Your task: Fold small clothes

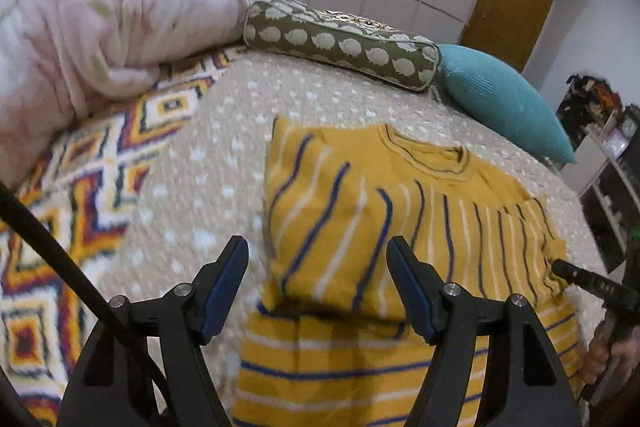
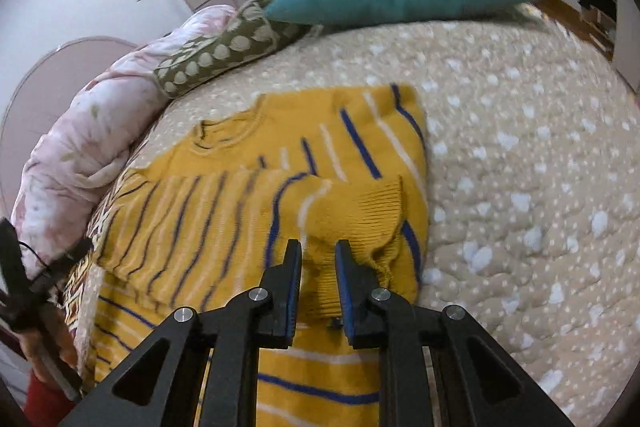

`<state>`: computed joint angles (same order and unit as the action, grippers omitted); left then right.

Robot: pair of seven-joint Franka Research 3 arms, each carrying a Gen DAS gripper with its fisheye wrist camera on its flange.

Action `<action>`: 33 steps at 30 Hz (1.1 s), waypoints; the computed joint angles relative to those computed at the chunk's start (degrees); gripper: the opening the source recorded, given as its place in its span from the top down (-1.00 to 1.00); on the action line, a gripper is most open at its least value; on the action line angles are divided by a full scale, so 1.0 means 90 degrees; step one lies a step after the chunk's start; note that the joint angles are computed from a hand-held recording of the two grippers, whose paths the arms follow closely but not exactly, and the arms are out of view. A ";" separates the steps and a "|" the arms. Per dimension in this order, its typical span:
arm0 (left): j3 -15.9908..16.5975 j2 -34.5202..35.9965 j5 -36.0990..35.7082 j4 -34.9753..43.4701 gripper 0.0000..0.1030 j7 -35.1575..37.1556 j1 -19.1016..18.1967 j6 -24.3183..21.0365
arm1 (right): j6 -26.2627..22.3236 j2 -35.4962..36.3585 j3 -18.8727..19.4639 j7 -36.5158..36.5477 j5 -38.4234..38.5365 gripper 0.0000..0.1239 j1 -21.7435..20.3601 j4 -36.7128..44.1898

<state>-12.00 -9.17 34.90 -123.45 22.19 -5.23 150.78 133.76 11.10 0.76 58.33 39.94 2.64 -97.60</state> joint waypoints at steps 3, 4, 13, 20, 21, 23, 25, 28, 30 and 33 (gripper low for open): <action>0.0046 0.0636 -0.0040 0.0706 -0.37 0.0696 -0.0047 -0.0774 | 0.0222 -0.0002 0.0042 -0.0145 0.0350 0.69 -0.0038 -0.0165; 0.0065 0.0899 0.0106 0.0978 -0.37 0.0777 -0.0055 -0.1085 | 0.0347 -0.0025 0.0053 -0.0189 0.0409 0.69 -0.0025 -0.0243; 0.0431 0.1564 0.0151 0.1585 -0.51 0.0544 -0.0118 -0.2041 | 0.0588 -0.0016 0.0136 -0.0909 0.1361 0.67 -0.0139 -0.0453; 0.0423 0.1009 0.0214 0.1221 -0.30 0.0203 -0.0118 -0.1832 | 0.0346 -0.0003 0.0101 -0.1098 0.1902 0.67 -0.0227 -0.0466; 0.0406 0.0865 0.0225 0.1065 -0.30 0.0121 -0.0098 -0.1649 | 0.0318 0.0003 0.0097 -0.1121 0.1953 0.67 -0.0236 -0.0462; 0.0307 0.0684 0.0385 0.0852 -0.30 0.0058 -0.0108 -0.1451 | 0.0195 0.0019 0.0090 -0.1185 0.2145 0.67 -0.0289 -0.0458; 0.0183 0.0730 0.0592 0.0848 -0.30 0.0241 -0.0167 -0.1546 | 0.0023 0.0056 0.0078 -0.1208 0.2380 0.68 -0.0359 -0.0438; 0.0033 0.0845 0.1338 0.0862 -0.31 0.0031 -0.0316 -0.2051 | -0.0150 0.0094 0.0064 -0.1199 0.2586 0.68 -0.0421 -0.0409; 0.0069 0.0675 0.1187 0.0652 -0.31 -0.0133 -0.0335 -0.1985 | -0.0126 0.0079 0.0061 -0.1182 0.2567 0.68 -0.0401 -0.0421; 0.0089 0.0078 0.0689 0.0062 -0.31 -0.0405 -0.0303 -0.1653 | -0.0079 0.0060 0.0052 -0.1171 0.2519 0.68 -0.0376 -0.0446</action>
<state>-11.19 -8.46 41.10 -122.89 18.55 -7.96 135.91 133.05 11.64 1.23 47.79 62.61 -0.75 -101.62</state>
